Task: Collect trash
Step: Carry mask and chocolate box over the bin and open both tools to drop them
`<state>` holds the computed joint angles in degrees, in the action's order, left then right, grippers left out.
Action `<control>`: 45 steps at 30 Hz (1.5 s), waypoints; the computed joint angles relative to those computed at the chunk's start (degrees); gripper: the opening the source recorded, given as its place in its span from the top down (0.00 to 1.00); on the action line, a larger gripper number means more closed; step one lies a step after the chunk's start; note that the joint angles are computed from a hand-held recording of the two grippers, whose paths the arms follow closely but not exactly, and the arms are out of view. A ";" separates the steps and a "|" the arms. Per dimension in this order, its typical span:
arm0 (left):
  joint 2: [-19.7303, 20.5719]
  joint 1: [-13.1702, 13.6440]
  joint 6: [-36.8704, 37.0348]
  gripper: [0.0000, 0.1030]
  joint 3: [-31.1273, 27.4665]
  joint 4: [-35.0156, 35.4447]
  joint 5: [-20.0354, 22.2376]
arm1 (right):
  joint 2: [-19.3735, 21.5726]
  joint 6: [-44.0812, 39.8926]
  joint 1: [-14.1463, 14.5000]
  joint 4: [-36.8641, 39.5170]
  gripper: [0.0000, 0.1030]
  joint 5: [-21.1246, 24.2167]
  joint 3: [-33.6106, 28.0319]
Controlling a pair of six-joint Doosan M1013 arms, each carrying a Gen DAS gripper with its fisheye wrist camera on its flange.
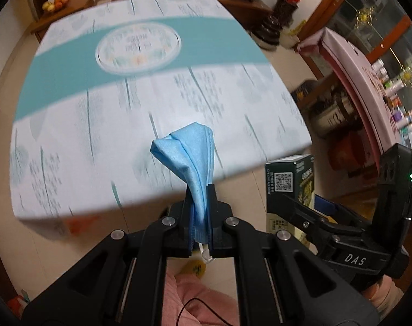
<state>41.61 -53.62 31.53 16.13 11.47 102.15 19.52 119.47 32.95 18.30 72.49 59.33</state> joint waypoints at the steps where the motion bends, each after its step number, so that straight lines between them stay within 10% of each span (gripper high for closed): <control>1: -1.65 -0.80 -0.85 0.96 3.77 -0.55 -1.68 | -0.80 0.14 -0.13 0.86 0.05 -0.48 1.79; 14: -8.44 -2.28 1.31 0.96 30.19 -8.51 -15.26 | -7.12 7.65 0.70 5.83 0.05 -4.40 25.54; 27: -7.01 -0.63 9.88 0.95 45.34 -16.23 -27.22 | -2.26 12.02 2.76 7.99 0.04 -12.32 36.42; 36: -6.57 -0.35 12.41 0.45 51.04 -15.89 -31.72 | 2.17 11.22 2.80 11.33 0.04 -18.22 39.40; 45: -7.92 -0.42 8.99 0.45 54.92 -13.83 -34.55 | 3.58 11.65 3.53 11.59 0.01 -23.38 40.39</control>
<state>33.69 -54.05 40.51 71.04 -2.36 67.60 23.11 131.13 36.48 29.90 49.11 99.73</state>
